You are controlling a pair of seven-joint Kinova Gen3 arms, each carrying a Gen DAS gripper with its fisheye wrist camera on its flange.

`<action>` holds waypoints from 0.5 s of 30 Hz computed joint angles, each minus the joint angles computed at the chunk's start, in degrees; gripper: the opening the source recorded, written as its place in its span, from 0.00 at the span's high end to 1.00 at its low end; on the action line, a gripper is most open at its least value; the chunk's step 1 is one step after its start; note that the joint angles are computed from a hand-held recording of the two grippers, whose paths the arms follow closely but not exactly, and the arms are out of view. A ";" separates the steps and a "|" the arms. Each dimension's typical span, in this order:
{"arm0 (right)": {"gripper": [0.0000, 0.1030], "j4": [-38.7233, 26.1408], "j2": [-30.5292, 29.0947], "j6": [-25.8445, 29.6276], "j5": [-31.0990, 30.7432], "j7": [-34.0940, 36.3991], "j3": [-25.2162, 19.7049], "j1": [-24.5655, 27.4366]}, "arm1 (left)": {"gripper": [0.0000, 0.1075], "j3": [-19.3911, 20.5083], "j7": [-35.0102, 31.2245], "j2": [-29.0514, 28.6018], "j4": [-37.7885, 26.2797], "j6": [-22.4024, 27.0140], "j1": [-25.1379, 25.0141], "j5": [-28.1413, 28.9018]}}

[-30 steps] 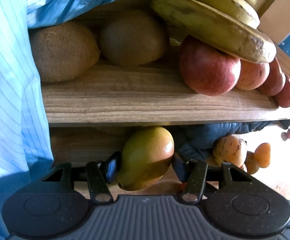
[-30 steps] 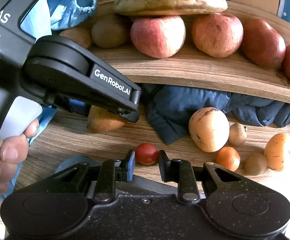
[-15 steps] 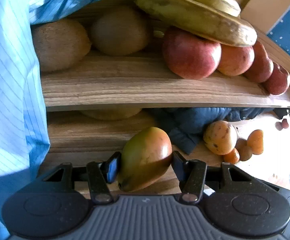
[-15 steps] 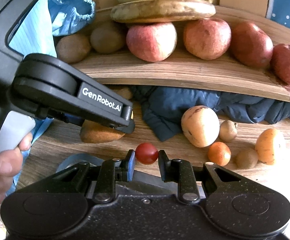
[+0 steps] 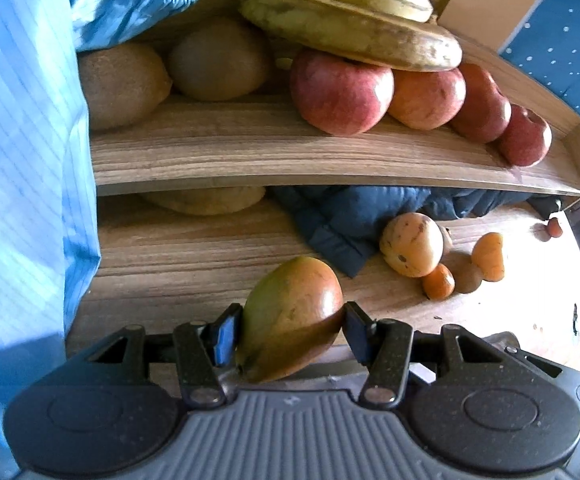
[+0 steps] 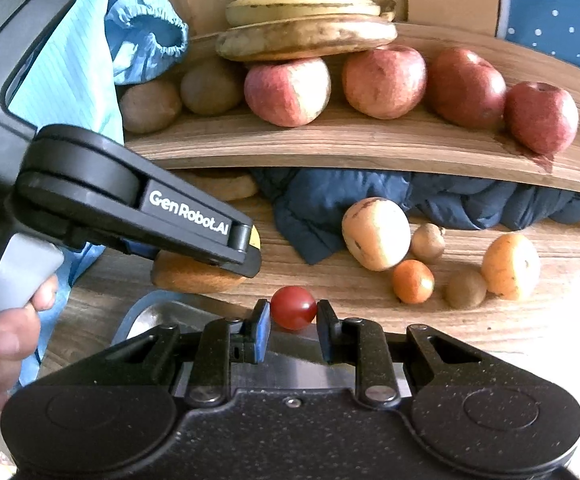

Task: Organize fruits
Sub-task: 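Carry the mango with the left tool while the right tool carries the tomato over the tray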

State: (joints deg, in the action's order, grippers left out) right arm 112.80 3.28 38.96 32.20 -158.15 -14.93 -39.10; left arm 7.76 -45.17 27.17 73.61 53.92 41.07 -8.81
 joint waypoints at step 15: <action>0.74 2.63 -4.63 1.14 -0.10 -1.68 -3.84 -0.41 | 0.46 0.54 7.92 -5.59 5.92 0.51 3.02 -3.45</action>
